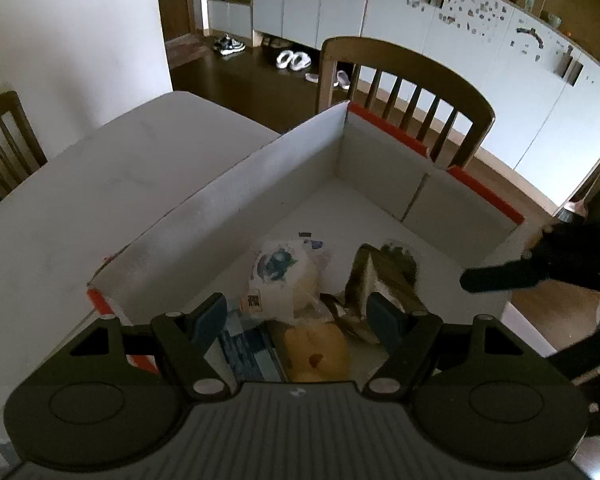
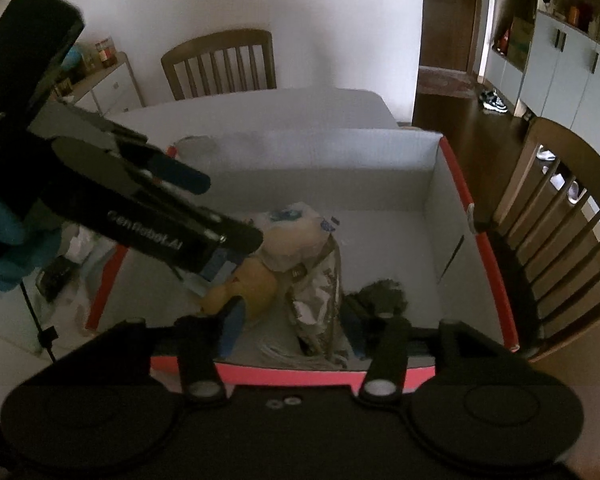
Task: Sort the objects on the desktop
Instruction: 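Withdraw both grippers from the shoebox back toward the table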
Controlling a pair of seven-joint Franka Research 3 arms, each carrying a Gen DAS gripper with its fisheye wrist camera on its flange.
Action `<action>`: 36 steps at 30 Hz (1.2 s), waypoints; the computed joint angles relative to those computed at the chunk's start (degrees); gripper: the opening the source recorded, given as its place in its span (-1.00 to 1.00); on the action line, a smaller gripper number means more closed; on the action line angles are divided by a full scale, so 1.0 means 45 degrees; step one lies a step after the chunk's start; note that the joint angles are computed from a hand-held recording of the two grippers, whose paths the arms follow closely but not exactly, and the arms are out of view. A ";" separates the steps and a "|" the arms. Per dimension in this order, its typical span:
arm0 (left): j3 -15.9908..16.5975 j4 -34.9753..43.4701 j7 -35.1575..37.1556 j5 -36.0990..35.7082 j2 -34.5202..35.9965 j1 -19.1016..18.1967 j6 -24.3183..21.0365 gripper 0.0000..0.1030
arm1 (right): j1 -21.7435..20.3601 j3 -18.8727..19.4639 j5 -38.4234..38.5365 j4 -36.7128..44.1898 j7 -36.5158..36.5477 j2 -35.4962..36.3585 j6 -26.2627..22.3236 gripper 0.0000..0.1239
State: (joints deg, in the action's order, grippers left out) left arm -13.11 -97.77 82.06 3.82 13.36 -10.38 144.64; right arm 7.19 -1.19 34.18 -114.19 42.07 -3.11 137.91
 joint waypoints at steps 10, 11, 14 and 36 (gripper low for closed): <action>0.0011 -0.2202 -0.0111 -0.0595 -0.2003 -0.0015 0.1141 0.48 | 0.0097 -0.0048 0.0446 -0.0375 -0.0185 -0.0603 0.0398 0.19; 0.0030 -0.2408 -0.0128 -0.0672 -0.2204 -0.0031 0.1220 0.48 | 0.0117 -0.0051 0.0466 -0.0431 -0.0180 -0.0668 0.0439 0.19; 0.0110 -0.3073 -0.0290 -0.0586 -0.2807 -0.0116 0.1602 0.48 | 0.0179 -0.0065 0.0527 -0.0671 -0.0128 -0.0933 0.0587 0.26; 0.0873 -0.7842 -0.2023 0.0123 -0.6949 -0.0478 0.3751 0.96 | 0.1048 0.0089 0.0550 -0.2648 0.0213 -0.2912 0.1560 0.49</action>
